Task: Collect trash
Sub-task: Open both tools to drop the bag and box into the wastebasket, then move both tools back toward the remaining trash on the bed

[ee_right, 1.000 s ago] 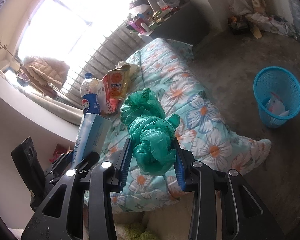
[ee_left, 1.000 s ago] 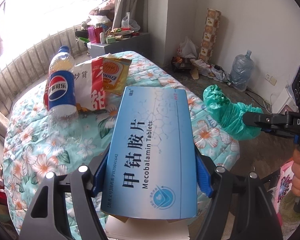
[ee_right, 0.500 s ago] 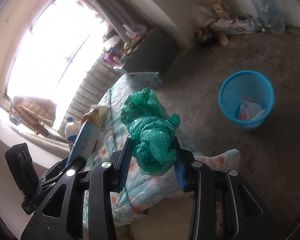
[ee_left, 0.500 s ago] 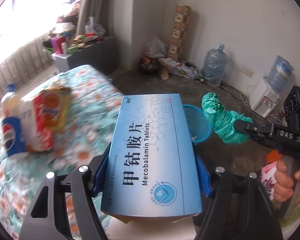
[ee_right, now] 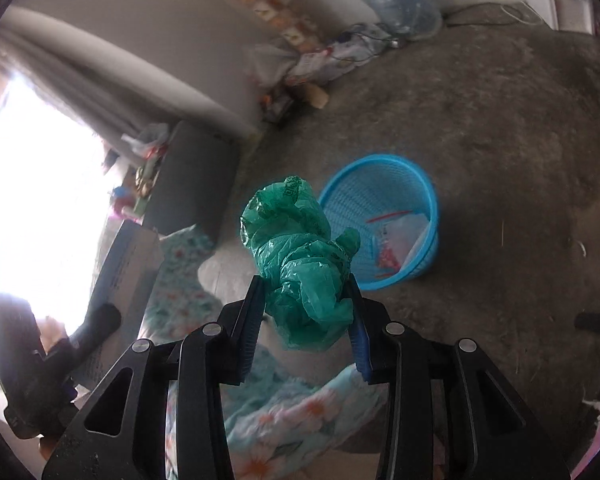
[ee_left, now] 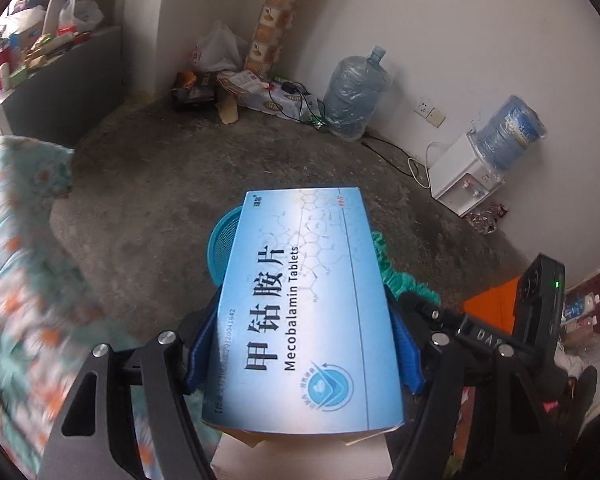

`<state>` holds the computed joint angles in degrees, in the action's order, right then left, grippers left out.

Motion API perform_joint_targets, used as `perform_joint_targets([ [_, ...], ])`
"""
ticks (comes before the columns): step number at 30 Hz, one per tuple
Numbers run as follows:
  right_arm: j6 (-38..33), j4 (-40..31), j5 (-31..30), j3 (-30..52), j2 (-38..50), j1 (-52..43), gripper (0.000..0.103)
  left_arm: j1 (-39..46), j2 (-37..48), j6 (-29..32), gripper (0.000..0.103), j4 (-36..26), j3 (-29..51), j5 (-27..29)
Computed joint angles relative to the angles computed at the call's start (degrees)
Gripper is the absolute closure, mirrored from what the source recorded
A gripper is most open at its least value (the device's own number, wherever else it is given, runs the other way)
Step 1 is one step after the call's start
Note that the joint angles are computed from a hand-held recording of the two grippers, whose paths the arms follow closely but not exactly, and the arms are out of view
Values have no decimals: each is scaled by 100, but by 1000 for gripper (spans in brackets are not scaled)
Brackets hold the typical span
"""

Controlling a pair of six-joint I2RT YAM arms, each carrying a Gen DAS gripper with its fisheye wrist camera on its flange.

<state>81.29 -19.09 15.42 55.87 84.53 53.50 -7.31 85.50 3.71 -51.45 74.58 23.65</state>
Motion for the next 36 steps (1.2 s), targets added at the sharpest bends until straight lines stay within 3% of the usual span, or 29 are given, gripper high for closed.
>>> perform_joint_targets([
  [3, -143, 316, -346, -94, 295, -547, 62, -410, 864, -465, 31, 574, 435, -228],
  [6, -320, 723, -682, -116, 828, -1070, 42, -597, 1783, -963, 14, 1000, 876, -449],
  [9, -261, 882, -1003, -137, 1458, -1385, 40, -628, 2270, -1433, 14, 1157, 987, -853],
  [13, 81, 1320, -914, -678, 1385, -1091, 40, -363, 1953, -1326, 14, 1447, 424, -562],
  [20, 97, 783, -399, -577, 1141, -528, 40, 280, 721, -578, 14, 1449, -385, -213],
  [25, -254, -443, 370, 505, 1262, 58, 35, 948, -491, 23, 14, 1000, -782, 181],
  [29, -713, -1395, 1030, 1686, 1505, 640, 22, 1860, -1245, 781, 14, -33, -746, 749],
  [32, -1019, -2250, 1561, 2788, 1862, 1126, 13, 2939, -1648, 1859, 14, -1198, -483, 1195],
  [34, -1183, -2836, 1868, 3550, 2193, 1418, 8, 3785, -1890, 2512, 8, -1719, -366, 1504],
  [36, -1342, -3393, 2042, 4342, 2569, 1679, 8, 4859, -2039, 3313, 6, -2250, -259, 1937],
])
